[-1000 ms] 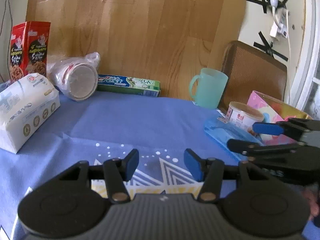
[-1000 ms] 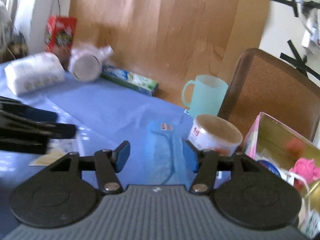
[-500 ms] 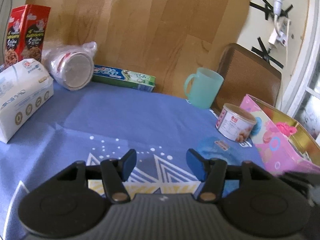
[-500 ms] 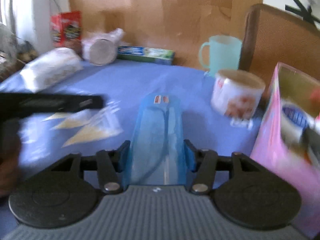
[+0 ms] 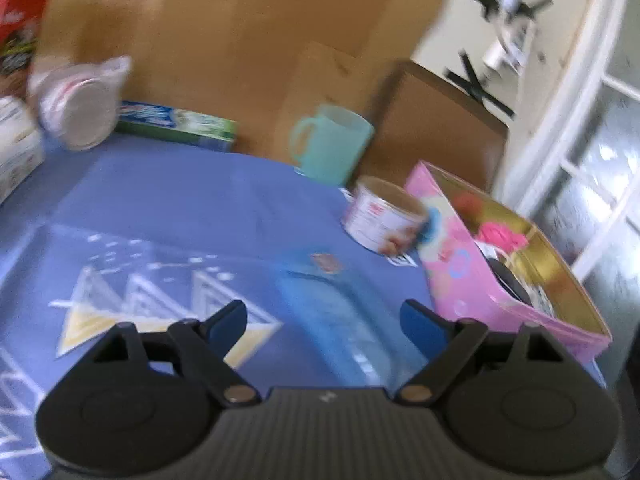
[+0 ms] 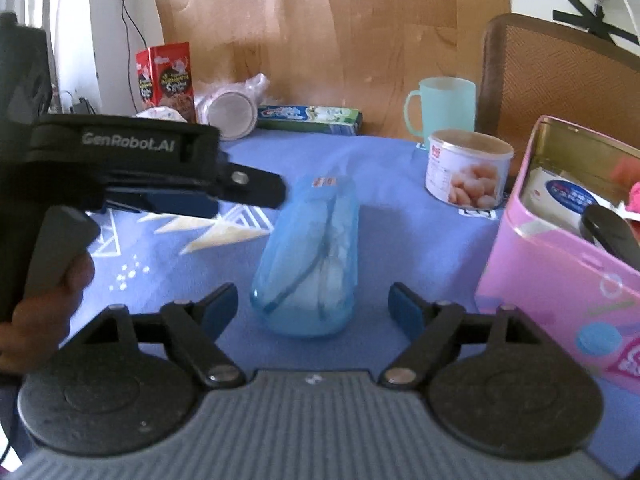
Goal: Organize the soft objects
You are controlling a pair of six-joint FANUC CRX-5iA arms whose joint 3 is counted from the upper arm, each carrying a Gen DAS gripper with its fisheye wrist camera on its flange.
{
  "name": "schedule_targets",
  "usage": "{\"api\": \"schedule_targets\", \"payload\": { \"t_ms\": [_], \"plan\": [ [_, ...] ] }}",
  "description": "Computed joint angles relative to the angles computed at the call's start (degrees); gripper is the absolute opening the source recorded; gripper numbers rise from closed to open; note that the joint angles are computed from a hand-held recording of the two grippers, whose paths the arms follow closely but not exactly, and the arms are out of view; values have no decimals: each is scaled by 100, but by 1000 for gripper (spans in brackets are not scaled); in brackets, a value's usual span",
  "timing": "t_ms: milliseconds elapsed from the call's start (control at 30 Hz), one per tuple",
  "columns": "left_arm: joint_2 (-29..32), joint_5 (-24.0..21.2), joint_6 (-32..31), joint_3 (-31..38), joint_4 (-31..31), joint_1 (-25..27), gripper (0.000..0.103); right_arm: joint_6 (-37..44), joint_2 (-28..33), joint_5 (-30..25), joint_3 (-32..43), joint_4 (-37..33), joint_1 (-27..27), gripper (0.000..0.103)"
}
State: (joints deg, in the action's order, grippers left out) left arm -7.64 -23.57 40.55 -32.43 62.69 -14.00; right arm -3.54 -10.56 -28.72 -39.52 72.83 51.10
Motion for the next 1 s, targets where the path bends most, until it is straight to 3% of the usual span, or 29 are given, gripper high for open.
{"api": "schedule_targets", "payload": {
  "t_ms": [33,100,200,267,367,433,567,733,767,867,933,1000],
  "plan": [
    [103,-155,409,202,-497,44,82,83,51,16,26,17,-17,58],
    [373,-573,655,462,-730,74,73,-55,68,131,-18,253,-86,58],
    [310,-447,615,368,-570,-33,73,-655,-77,353,-226,830,-279,58],
    [198,-384,672,378,-631,-104,73,-1381,-270,478,-454,1707,-486,58],
    [16,-47,399,474,-591,-377,72,-2118,-519,100,-634,2869,-618,58],
    [109,84,203,740,-540,-595,72,-2448,-709,-95,-699,3290,-756,58],
    [781,-169,33,1688,-653,-915,72,-2430,-1072,-529,-778,3073,-933,58],
    [1933,-492,262,3135,-1338,-1249,74,-2492,-1163,-775,-674,2271,-1309,59],
    [2159,-640,561,3489,-1703,-1244,80,-2484,-1095,-718,-610,2072,-1454,60],
    [2722,-1128,1923,4476,-2986,-1212,82,-2383,-875,-575,-428,1325,-1648,63],
    [2850,-1195,2371,4702,-3392,-1203,82,-2915,-1010,-208,-609,1717,-1932,65],
    [2810,-1115,2290,4558,-3265,-1174,82,-3420,-1126,-52,-797,2383,-2122,69]
  ]
}}
